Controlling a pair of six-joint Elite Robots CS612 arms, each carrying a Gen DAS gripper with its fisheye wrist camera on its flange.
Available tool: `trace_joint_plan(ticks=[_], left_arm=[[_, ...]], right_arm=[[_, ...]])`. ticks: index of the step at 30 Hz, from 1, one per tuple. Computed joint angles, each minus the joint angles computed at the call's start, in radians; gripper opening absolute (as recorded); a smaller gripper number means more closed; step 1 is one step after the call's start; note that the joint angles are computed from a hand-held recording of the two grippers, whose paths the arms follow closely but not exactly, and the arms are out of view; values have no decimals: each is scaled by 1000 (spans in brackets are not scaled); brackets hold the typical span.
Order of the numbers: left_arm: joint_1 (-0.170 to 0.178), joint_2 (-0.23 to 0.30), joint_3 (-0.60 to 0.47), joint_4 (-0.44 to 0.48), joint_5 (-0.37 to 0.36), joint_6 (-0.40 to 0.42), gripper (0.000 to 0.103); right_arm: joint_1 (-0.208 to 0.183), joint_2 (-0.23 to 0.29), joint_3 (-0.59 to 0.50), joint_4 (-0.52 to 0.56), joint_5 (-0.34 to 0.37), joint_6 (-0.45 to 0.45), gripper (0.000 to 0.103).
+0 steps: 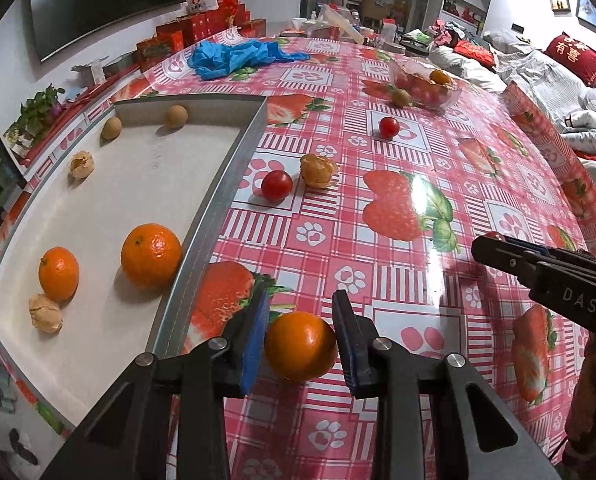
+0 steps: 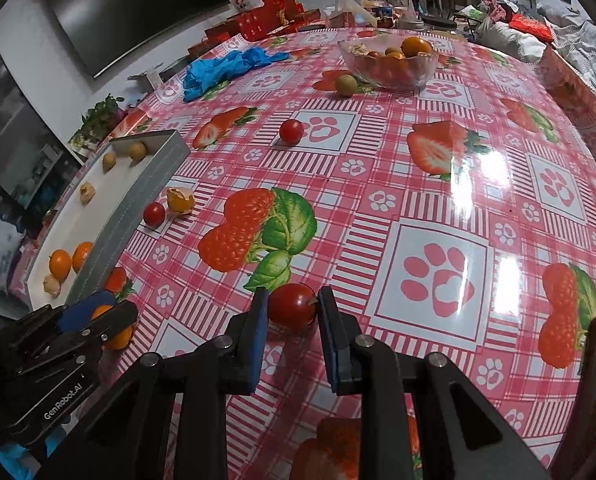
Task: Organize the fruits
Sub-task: 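Carry the citrus in the left tool and tomato in the right tool toward the white tray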
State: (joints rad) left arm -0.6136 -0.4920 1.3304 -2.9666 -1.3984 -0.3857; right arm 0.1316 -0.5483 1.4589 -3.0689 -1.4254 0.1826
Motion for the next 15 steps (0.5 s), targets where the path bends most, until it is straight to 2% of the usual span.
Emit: trace_joint_plan(ticks=[4, 8, 15], left_arm=[[0, -5, 8, -4, -5, -4, 34], [5, -17, 24, -28, -29, -10, 26], [13, -27, 37, -56, -50, 4, 26]], right_arm=[[0, -7, 9, -8, 2, 0, 27], [0, -14, 14, -10, 12, -3, 27], [2, -12, 9, -6, 25, 4, 27]])
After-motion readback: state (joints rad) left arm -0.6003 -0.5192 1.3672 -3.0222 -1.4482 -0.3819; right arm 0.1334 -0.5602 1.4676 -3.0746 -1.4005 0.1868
